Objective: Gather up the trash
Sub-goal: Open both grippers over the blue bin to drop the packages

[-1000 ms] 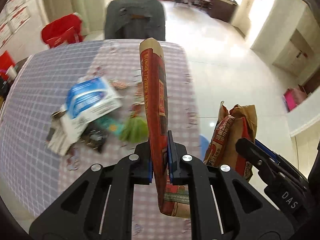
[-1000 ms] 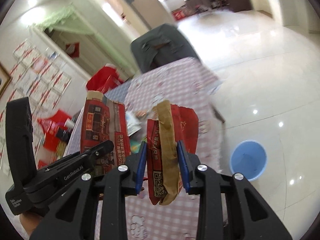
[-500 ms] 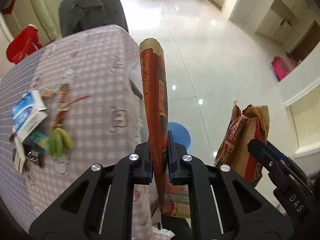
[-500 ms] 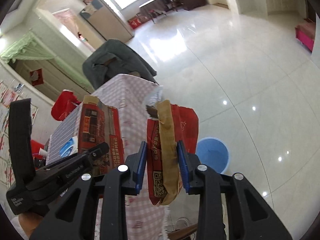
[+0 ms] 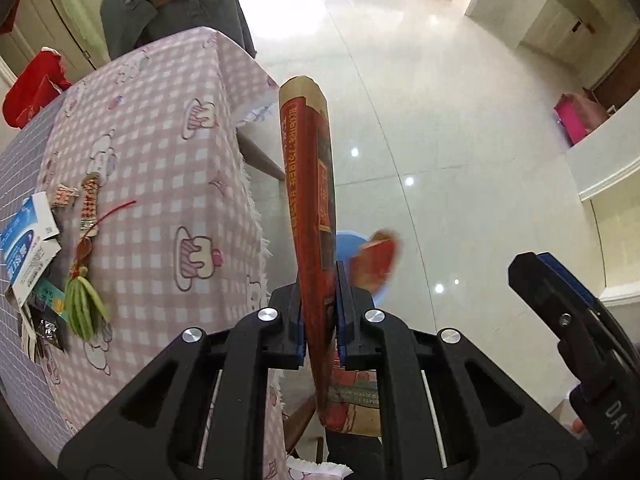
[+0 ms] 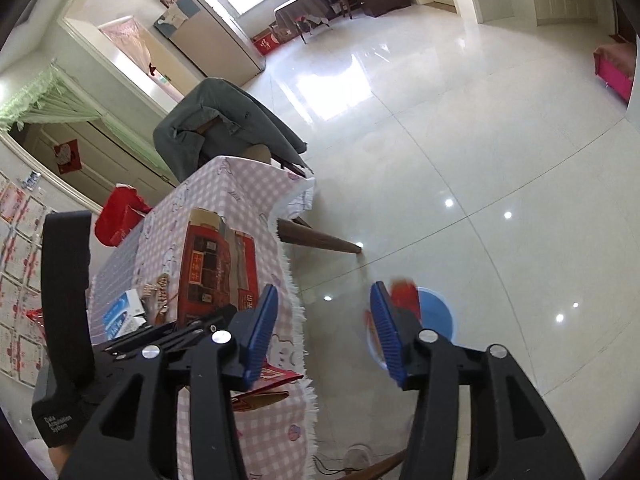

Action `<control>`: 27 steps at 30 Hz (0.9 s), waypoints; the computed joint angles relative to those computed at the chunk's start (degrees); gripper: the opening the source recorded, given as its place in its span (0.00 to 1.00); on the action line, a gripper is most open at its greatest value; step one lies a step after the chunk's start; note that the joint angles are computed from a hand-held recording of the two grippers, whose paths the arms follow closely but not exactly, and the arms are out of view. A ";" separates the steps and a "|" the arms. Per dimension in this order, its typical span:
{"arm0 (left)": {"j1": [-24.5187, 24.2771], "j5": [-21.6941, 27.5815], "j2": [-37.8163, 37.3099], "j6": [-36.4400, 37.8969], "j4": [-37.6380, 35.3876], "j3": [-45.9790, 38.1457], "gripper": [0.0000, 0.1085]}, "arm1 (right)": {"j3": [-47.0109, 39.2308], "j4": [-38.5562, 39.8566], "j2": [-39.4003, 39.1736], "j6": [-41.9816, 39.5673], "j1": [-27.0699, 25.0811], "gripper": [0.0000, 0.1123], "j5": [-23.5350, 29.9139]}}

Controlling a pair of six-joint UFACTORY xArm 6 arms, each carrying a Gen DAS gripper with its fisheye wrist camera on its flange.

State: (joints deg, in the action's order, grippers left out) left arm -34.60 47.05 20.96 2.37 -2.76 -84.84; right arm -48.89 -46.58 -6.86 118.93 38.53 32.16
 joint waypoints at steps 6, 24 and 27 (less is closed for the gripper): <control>-0.81 1.52 2.43 2.87 -2.32 -1.96 0.11 | -1.08 2.40 -0.75 -1.40 1.55 0.53 6.27; -0.72 -0.83 1.89 2.21 -2.50 -1.31 0.60 | -0.16 2.16 -3.24 1.10 3.14 0.58 11.45; 0.63 -0.47 0.42 0.97 -2.07 -0.70 0.60 | -1.68 1.62 -2.00 -0.23 2.82 0.58 9.93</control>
State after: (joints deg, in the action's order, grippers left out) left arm -33.97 46.58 21.38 3.34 -4.84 -85.54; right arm -50.58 -44.96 -8.86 118.70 41.35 42.09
